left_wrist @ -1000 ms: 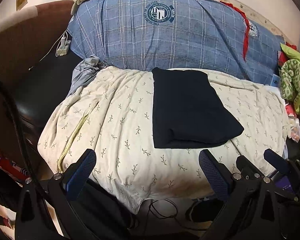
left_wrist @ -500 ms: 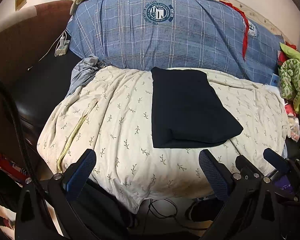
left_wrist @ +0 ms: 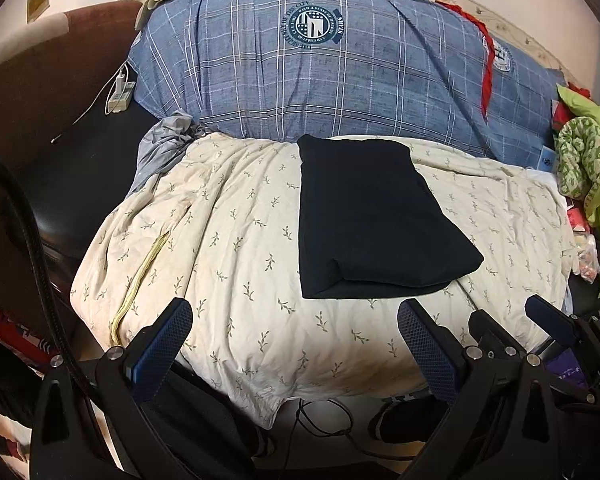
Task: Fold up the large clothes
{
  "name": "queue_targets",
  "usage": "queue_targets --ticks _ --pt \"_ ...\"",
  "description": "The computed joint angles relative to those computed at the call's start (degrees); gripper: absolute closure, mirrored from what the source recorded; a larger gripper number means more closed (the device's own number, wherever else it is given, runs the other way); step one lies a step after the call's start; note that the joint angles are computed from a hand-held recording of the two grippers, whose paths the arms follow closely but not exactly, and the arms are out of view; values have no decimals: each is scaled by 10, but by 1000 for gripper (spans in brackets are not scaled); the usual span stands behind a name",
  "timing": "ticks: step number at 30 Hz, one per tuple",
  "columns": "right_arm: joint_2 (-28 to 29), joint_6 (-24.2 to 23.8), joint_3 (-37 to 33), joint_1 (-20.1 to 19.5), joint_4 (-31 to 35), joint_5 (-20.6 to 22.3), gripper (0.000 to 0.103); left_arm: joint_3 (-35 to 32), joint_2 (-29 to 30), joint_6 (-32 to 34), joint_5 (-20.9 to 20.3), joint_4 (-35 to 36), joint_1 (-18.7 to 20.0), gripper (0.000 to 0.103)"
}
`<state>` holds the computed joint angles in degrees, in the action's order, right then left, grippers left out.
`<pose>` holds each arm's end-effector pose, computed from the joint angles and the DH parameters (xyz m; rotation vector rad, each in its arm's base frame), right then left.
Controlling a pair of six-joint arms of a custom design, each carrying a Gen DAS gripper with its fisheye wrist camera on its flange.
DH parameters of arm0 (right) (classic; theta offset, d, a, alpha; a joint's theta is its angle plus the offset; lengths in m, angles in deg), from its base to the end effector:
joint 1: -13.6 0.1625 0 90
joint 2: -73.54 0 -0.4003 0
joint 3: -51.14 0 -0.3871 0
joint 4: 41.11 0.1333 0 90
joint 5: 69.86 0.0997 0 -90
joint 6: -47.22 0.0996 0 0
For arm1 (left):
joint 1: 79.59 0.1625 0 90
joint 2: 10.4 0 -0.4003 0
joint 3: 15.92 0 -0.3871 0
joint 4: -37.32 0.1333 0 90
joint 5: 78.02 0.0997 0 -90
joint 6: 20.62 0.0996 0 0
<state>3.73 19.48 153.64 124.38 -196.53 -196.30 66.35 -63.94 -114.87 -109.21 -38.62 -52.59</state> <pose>0.2790 -0.5264 0.3156 0.7748 -2.2839 0.6556 -0.4492 -0.4741 0.1928 -0.1162 2.0965 -0.9744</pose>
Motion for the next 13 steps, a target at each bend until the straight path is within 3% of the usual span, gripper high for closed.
queue_targets --ticks 13 --pt "1 -9 -17 -9 8 -1 40 5 -3 26 10 -20 1 1"
